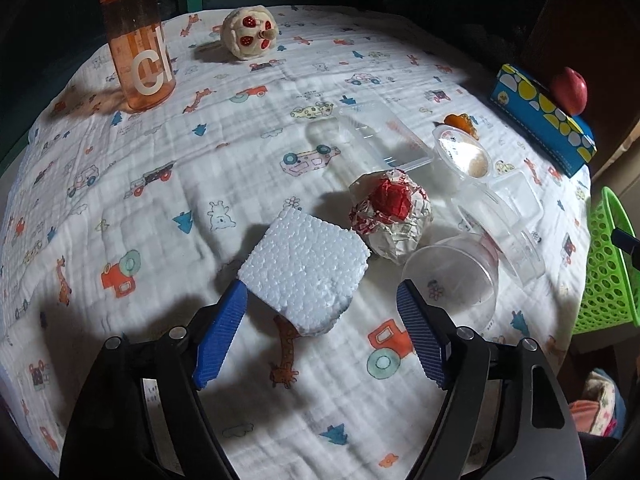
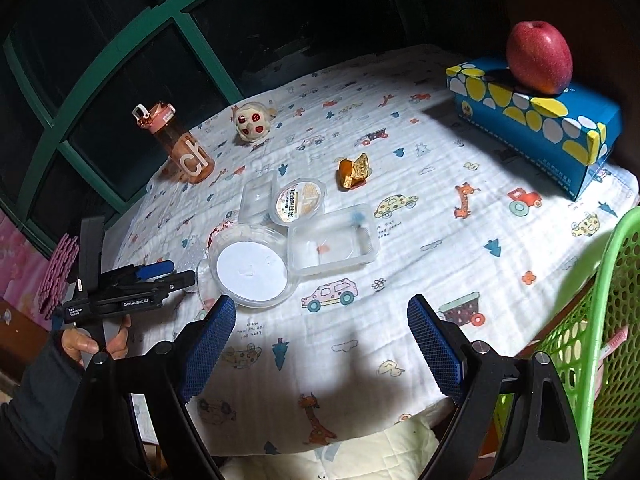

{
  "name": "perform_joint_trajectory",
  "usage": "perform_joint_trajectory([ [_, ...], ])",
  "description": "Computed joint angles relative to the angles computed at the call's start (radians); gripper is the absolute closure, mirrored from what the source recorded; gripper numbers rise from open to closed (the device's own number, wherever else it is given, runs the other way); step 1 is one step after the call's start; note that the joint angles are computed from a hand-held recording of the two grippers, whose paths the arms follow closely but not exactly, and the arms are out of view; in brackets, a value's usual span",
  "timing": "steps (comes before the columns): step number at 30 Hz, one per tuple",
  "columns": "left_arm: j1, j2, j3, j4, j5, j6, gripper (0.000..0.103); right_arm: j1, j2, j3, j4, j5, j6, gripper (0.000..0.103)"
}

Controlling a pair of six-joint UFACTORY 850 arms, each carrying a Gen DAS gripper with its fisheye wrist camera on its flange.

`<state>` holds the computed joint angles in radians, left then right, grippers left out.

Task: Collect trash
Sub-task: 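Close the left gripper on the white foam block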

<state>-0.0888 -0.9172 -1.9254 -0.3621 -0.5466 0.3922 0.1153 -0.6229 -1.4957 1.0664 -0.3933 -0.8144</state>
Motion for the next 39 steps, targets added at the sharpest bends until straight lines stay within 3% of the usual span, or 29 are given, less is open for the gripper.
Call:
perform_joint_trajectory([
  [10,0.020,-0.065,-0.087,0.005,-0.032,0.015,0.023,0.012,-0.107,-0.105,-0.011,-0.097,0.087,0.018],
  [16,0.022,-0.089,-0.114,-0.007,-0.051,0.021,0.023,0.022,-0.171,-0.194,-0.200,-0.060,0.263,0.018],
  [28,0.028,-0.065,-0.057,-0.053,-0.022,0.051,0.024,0.047,-0.317,-0.424,-0.546,-0.106,0.479,0.018],
  [31,0.023,-0.053,-0.036,-0.063,-0.010,0.043,0.032,0.055,-0.339,-0.460,-0.613,-0.115,0.524,0.018],
  [39,0.024,-0.073,-0.075,-0.039,-0.021,-0.025,0.066,0.078,-0.346,-0.473,-0.755,-0.085,0.582,0.012],
])
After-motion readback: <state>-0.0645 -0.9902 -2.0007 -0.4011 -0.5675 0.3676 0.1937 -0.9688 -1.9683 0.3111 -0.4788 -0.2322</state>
